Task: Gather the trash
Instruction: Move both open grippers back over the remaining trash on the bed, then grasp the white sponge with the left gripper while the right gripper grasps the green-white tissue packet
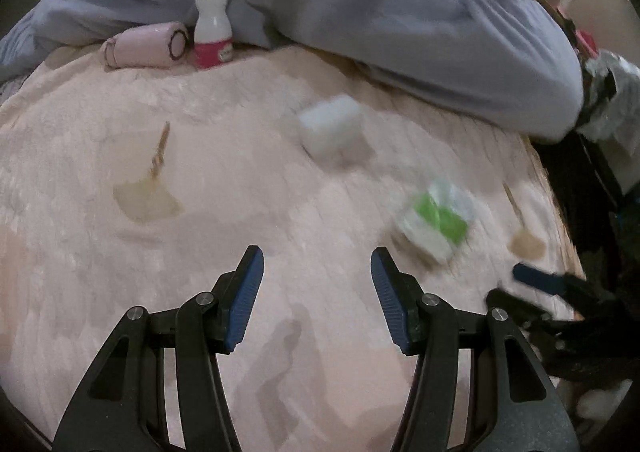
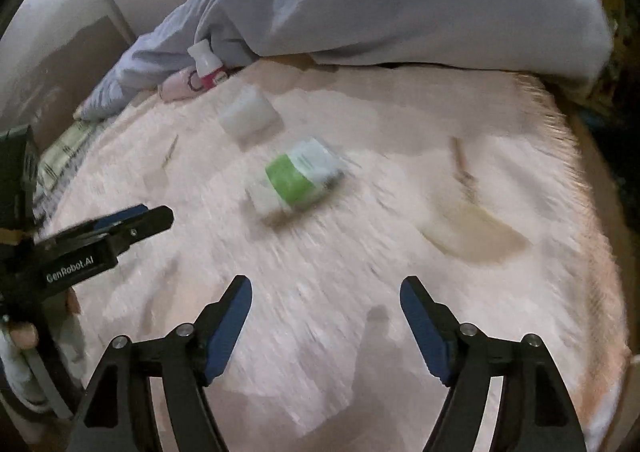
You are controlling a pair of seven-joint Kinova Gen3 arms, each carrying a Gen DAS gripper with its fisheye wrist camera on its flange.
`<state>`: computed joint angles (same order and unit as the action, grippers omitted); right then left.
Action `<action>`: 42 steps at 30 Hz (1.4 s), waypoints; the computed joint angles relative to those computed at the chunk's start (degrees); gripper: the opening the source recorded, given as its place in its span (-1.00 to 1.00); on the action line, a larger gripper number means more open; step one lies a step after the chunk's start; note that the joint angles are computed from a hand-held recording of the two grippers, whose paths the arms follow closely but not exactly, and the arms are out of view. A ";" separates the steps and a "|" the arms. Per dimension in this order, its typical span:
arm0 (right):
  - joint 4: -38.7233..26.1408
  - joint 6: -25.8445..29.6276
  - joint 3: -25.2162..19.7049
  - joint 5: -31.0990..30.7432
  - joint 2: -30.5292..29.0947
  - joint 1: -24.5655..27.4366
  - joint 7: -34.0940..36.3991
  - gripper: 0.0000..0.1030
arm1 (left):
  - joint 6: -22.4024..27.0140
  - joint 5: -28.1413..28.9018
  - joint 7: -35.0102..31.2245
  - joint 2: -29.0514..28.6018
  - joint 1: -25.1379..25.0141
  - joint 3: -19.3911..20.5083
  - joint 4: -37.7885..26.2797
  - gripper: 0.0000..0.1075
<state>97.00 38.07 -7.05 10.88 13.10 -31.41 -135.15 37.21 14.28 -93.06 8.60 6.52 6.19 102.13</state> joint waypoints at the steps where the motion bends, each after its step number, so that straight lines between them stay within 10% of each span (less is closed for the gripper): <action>1: -1.10 -0.34 -0.16 -1.03 1.32 0.70 0.76 0.45 | -0.14 0.37 -0.78 1.23 -0.44 -0.02 -1.32 0.02; 19: -9.04 -4.84 2.93 -3.70 10.49 0.48 5.64 0.60 | 3.63 -8.42 -2.00 19.63 4.01 -0.28 -22.66 0.07; 23: -9.37 -5.17 5.01 -1.16 11.11 -1.79 3.32 0.61 | 6.98 -4.83 -4.03 21.48 1.00 2.19 -24.83 -0.29; 29: -8.10 -5.09 6.62 4.44 10.10 -4.49 -0.70 -0.42 | 5.89 -2.16 -5.01 16.05 -0.55 2.15 -18.42 -0.48; 42: 6.02 -3.06 0.54 9.38 -6.77 -4.43 -8.29 -0.48 | 3.99 4.79 -9.99 -2.06 2.09 3.24 -0.08 -0.48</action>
